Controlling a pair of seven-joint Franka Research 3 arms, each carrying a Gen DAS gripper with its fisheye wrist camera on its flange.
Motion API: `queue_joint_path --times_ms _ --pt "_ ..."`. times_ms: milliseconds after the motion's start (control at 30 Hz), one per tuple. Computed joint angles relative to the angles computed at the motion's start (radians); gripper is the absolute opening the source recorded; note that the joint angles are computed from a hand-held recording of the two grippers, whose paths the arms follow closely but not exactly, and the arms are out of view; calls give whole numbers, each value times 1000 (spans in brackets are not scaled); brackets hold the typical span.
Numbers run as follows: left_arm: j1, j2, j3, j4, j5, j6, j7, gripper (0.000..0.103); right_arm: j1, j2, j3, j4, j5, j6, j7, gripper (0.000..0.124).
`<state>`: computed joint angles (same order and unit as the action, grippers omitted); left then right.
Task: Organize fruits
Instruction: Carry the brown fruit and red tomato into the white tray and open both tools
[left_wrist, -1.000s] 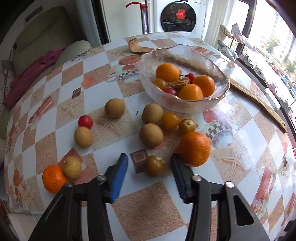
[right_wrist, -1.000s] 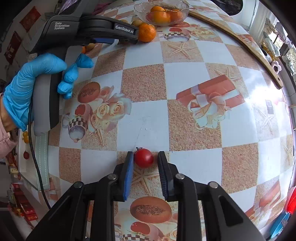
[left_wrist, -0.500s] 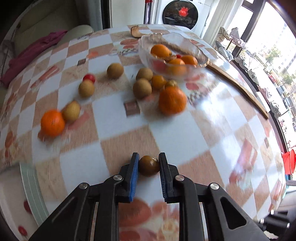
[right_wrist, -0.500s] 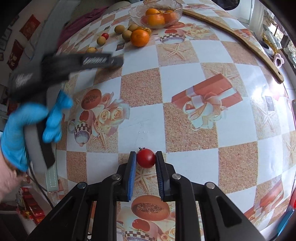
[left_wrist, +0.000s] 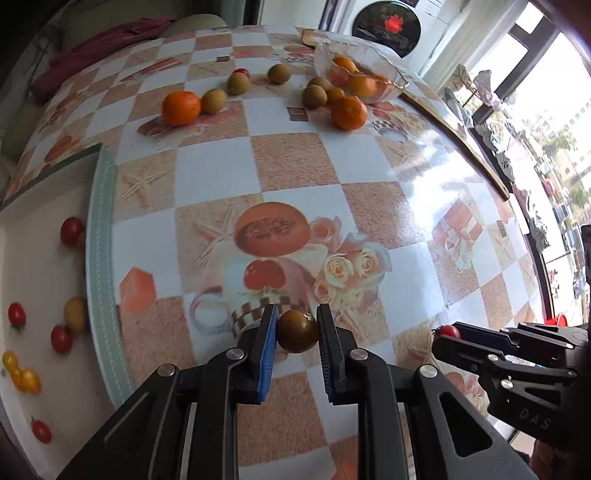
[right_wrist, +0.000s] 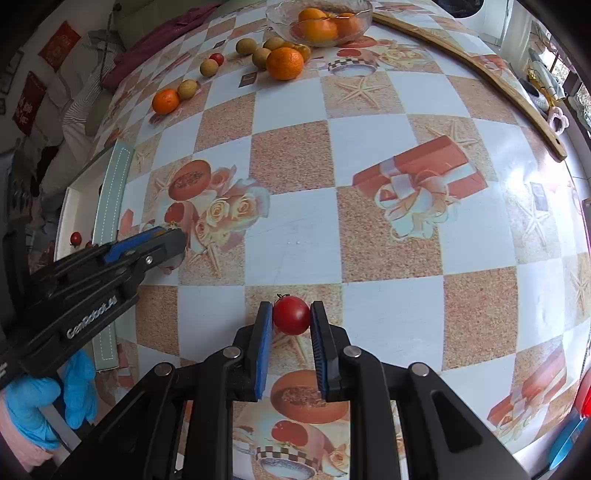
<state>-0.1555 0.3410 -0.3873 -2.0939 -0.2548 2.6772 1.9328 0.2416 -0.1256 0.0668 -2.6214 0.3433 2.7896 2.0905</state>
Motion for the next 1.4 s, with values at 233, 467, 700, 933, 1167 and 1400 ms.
queue_joint_path --times_ms 233,467,700,933,1167,1400 --pt "42 -89 2 -60 -97 23 48 23 3 42 7 76 -54 -18 7 22" --pt "55 -172 69 -100 -155 10 71 23 30 108 14 196 -69 -33 -44 22" --pt "72 -232 165 -178 -106 34 -10 23 60 232 30 379 6 -62 -185 22" --pt "102 -216 218 -227 47 52 -154 23 80 373 63 575 93 -117 -323 22" --pt "133 -192 214 -236 111 33 -216 23 98 523 74 775 110 -257 -387 22" --pt "142 -190 207 -242 140 34 -233 23 134 618 50 900 31 -369 -369 23"
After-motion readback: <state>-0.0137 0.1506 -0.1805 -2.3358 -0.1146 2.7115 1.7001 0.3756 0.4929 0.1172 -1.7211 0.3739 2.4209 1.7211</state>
